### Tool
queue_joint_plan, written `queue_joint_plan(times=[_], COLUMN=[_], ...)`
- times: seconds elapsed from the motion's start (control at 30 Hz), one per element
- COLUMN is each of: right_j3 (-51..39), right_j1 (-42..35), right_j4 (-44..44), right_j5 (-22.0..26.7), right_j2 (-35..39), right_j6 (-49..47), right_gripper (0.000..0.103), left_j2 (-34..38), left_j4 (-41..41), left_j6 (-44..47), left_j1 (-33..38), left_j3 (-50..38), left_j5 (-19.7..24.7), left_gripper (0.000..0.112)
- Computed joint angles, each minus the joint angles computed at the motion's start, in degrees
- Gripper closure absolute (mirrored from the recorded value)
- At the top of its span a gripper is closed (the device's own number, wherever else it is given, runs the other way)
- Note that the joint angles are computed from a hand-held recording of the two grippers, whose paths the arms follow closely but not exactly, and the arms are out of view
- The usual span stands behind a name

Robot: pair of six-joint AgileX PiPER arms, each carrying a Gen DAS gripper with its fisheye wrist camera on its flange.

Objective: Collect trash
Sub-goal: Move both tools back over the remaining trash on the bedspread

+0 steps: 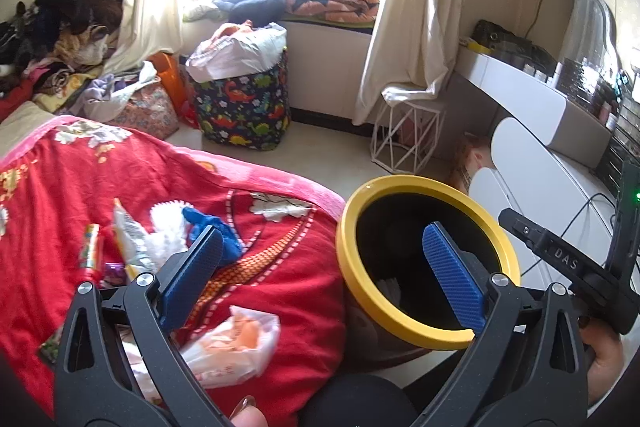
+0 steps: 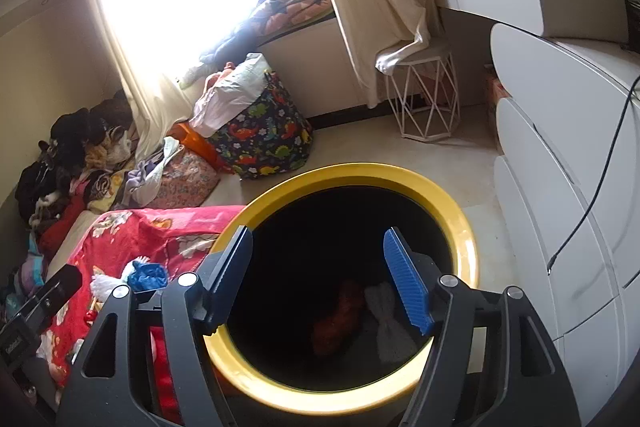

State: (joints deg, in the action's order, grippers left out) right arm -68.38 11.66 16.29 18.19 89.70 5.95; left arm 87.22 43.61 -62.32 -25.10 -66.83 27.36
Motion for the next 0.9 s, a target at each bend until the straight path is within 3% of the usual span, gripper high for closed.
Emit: queue_joint_plan(times=[0.9], right_j3=[-1.9], right_j1=[12.0], right_j4=[-5.8], right_j5=[0.3], right_j2=[-1.2], right_j6=[3.3], right_gripper=[0.027], left_j2=[-11.2], left_j4=[3.5], left_j6=[-4.2], left_j1=[9.3], left_j3=[8.8], left_j5=[-0.1], left_gripper=[0.02])
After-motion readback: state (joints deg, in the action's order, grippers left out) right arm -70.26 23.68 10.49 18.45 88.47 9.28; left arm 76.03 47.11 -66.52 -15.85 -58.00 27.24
